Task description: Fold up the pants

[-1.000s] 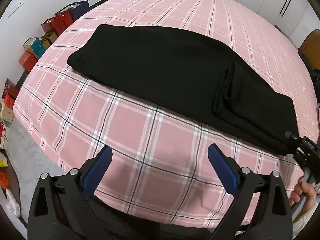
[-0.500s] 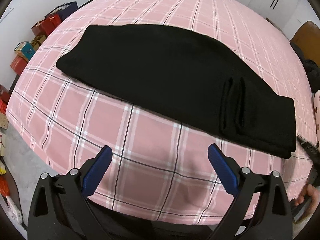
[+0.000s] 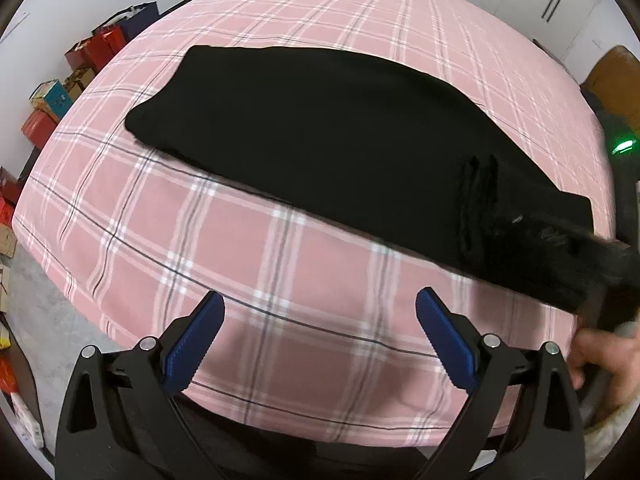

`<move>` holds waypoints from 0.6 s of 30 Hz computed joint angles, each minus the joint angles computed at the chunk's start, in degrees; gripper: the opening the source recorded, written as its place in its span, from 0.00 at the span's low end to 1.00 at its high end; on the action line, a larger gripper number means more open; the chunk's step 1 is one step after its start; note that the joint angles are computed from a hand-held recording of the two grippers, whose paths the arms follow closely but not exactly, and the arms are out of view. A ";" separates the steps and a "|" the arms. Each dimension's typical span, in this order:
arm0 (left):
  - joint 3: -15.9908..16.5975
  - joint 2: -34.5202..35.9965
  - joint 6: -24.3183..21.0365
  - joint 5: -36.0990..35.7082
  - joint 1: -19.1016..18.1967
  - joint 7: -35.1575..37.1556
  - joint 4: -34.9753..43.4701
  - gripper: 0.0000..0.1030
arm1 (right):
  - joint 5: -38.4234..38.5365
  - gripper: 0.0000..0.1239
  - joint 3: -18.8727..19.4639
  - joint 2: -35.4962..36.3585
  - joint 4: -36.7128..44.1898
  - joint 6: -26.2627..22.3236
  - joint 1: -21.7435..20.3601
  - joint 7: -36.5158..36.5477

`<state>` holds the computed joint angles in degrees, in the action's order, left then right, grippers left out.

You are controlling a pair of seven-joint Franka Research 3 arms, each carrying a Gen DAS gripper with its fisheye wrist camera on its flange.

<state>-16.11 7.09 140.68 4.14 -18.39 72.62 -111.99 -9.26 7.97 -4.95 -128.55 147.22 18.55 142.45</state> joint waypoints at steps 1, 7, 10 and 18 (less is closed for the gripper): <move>0.10 0.03 0.37 -0.78 0.32 0.27 -0.21 0.92 | 0.48 0.06 0.06 -0.17 0.25 0.89 0.25 -0.89; 0.03 0.78 1.18 -3.20 1.08 1.24 -0.19 0.92 | 1.35 0.30 -0.61 5.45 5.76 -8.02 1.99 -2.22; -0.03 0.42 2.02 -3.54 1.18 1.89 -0.77 0.92 | -3.65 0.54 -0.59 7.47 9.75 -13.64 3.38 2.42; -0.15 0.95 2.03 -4.60 1.35 2.94 0.04 0.92 | -9.16 0.13 -2.84 8.96 12.42 -15.10 6.36 11.02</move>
<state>-16.26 8.04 142.70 -0.46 -17.04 75.56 -111.95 -18.42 5.14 4.01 -116.13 132.12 24.91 153.47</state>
